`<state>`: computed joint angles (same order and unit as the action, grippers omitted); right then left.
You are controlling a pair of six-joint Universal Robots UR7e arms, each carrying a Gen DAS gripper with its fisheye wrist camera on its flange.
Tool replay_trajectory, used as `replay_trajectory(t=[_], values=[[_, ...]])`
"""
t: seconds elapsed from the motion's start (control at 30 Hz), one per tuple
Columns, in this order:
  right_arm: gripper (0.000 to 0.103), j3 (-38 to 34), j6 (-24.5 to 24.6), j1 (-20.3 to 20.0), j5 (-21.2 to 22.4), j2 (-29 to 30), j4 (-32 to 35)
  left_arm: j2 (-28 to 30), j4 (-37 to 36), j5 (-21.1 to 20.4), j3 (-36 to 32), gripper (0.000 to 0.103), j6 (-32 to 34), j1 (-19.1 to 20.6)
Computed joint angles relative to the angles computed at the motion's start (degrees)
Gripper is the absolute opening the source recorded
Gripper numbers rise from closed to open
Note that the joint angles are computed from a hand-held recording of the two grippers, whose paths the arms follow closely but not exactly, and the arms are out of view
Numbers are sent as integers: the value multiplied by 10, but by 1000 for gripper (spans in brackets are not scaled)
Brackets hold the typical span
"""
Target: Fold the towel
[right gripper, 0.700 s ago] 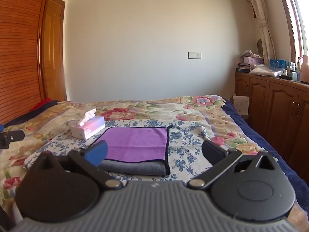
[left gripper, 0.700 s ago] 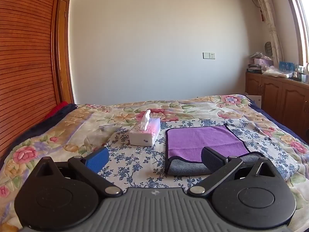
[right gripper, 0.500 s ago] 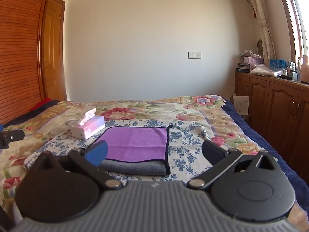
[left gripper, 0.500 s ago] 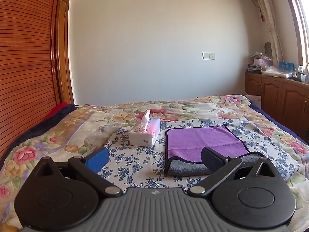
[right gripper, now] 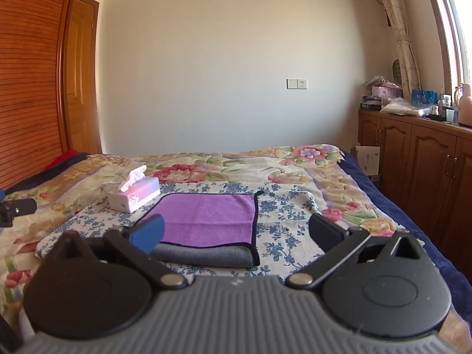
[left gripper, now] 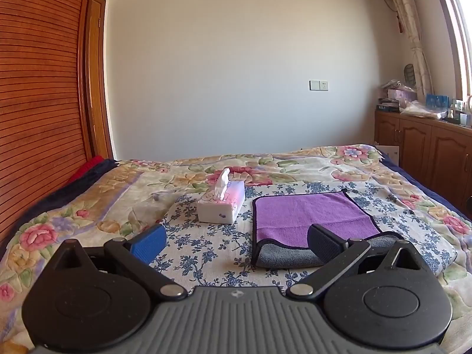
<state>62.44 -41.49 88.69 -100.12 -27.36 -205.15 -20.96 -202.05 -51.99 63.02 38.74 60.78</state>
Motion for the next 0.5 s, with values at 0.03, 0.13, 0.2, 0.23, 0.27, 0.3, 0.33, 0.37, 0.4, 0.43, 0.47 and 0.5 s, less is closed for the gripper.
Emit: replay_trajectory(t=[0.03, 0.13, 0.2, 0.23, 0.27, 0.3, 0.33, 0.37, 0.4, 0.43, 0.47, 0.5], values=[[103, 0, 0, 0, 0, 0, 0, 0, 0, 0, 0, 103, 0, 0], [103, -1, 0, 0, 0, 1, 0, 0, 0, 0, 0, 103, 0, 0], [103, -1, 0, 0, 0, 1, 0, 0, 0, 0, 0, 103, 0, 0], [103, -1, 0, 0, 0, 1, 0, 0, 0, 0, 0, 103, 0, 0], [103, -1, 0, 0, 0, 1, 0, 0, -1, 0, 0, 103, 1, 0], [103, -1, 0, 0, 0, 1, 0, 0, -1, 0, 0, 103, 1, 0], [103, -1, 0, 0, 0, 1, 0, 0, -1, 0, 0, 103, 1, 0], [103, -1, 0, 0, 0, 1, 0, 0, -1, 0, 0, 103, 1, 0], [103, -1, 0, 0, 0, 1, 0, 0, -1, 0, 0, 103, 1, 0], [103, -1, 0, 0, 0, 1, 0, 0, -1, 0, 0, 103, 1, 0], [103, -1, 0, 0, 0, 1, 0, 0, -1, 0, 0, 103, 1, 0], [103, -1, 0, 0, 0, 1, 0, 0, -1, 0, 0, 103, 1, 0]])
